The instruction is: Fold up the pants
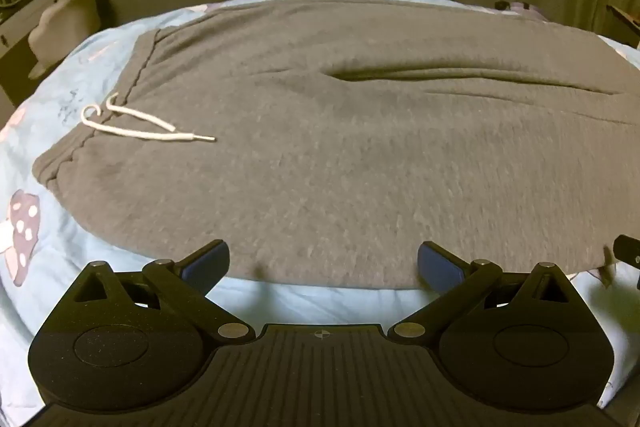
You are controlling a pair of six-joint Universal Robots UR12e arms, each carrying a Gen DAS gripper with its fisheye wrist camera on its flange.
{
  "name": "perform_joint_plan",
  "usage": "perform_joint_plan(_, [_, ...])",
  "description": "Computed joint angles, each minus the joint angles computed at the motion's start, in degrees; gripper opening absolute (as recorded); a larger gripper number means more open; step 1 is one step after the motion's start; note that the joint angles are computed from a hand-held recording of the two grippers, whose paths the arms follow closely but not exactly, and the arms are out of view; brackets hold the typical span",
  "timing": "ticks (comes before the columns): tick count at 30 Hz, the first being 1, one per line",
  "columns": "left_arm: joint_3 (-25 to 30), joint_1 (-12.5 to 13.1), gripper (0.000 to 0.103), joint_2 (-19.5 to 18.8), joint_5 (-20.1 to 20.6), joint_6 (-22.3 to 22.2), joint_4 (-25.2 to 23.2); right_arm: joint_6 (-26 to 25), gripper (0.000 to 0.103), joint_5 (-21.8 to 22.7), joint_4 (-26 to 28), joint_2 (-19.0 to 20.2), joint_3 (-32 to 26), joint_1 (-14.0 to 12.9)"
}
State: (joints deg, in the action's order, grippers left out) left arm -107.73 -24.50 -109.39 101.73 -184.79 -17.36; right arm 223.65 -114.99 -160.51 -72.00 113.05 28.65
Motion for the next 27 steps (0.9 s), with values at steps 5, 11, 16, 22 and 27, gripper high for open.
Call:
perform_joint_plan(5, [0.0,0.0,0.103,-0.2,-0.3,0.0,0.6,0.1,0.099,0.2,0.3,0.0,-0.1,0.0])
perform_joint_plan(11, [0.1,-0.2,0.103,-0.3,-0.1,-0.1,0.2,0.1,0.099,0.2,0.3,0.0,-0.1,0.0])
perform_joint_plan(16, [-0.1,0.0,0.103,-0.1,-0.6,0.3,0.2,0.1,0.099,0.2,0.3,0.0,-0.1,-0.1])
perform_joint_plan(22, [-0.1,0.0,0.103,0.0,-0.6,0.3,0.2,0.1,0.099,0.2,0.3,0.0,-0.1,0.0])
perform_joint_plan(27, [-0.1,0.0,0.103,-0.1,-0.7,0.3,0.2,0.1,0.099,0.1,0.3,0.0,-0.2,0.0])
